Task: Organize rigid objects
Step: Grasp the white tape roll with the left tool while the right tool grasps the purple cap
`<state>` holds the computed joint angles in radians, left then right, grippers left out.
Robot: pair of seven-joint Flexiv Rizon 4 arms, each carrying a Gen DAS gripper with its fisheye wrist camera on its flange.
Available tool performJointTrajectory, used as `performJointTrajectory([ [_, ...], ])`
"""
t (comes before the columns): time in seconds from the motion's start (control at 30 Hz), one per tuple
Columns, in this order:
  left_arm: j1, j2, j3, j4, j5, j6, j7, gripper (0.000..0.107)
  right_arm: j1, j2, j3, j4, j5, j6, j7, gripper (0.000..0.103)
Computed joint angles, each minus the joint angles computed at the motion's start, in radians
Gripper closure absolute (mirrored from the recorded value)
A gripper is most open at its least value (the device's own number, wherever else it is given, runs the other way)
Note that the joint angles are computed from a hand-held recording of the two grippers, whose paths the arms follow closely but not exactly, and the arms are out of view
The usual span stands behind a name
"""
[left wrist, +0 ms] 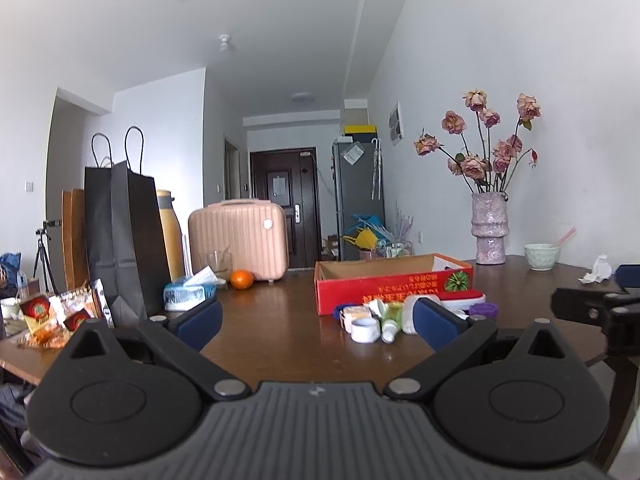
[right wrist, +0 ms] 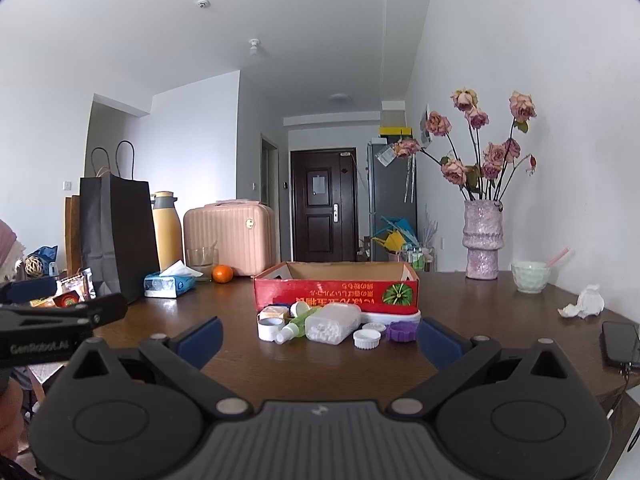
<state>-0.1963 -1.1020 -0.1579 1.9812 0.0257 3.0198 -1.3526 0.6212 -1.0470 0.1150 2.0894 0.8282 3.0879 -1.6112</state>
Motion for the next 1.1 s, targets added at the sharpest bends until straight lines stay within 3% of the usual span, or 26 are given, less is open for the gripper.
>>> performJointTrajectory([
  [0.23,0.026,-0.03,-0.009,-0.137,0.104,-0.12,-0.047,0.004,-0.011,-0.031,-0.035,-0.069,0.001,-0.049,-0.073,0.0],
  [0.3,0.001,-0.058,0.0,-0.182,0.079,-0.12,-0.015,0.004,-0.029,-0.034,-0.037,-0.086,-0.011,-0.077,-0.082,0.0],
  [0.4,-0.026,-0.073,0.007,-0.221,0.038,-0.176,0.038,0.004,-0.061,-0.04,-0.042,-0.104,-0.045,-0.109,-0.064,0.0],
  [0.53,0.003,-0.07,-0.009,-0.247,0.084,-0.288,0.017,0.004,-0.12,-0.051,-0.064,-0.119,-0.132,-0.154,-0.012,0.0],
  [0.7,0.018,-0.077,-0.026,-0.292,0.058,-0.406,0.005,0.004,-0.226,0.046,-0.084,-0.052,-0.325,-0.424,0.088,0.0],
  [0.83,0.033,-0.073,-0.044,-0.353,0.057,-0.537,-0.026,0.004,-0.169,0.085,-0.193,-0.119,-0.22,-0.631,0.077,0.0],
  [1.0,0.006,-0.111,-0.04,-0.491,0.022,-0.612,-0.017,0.004,-0.217,0.055,-0.219,-0.157,-0.316,-0.597,0.122,0.0],
  [1.1,-0.022,-0.132,-0.031,-0.575,-0.027,-0.684,0.007,0.004,-0.213,0.033,-0.269,-0.208,-0.308,-0.642,0.096,0.0],
])
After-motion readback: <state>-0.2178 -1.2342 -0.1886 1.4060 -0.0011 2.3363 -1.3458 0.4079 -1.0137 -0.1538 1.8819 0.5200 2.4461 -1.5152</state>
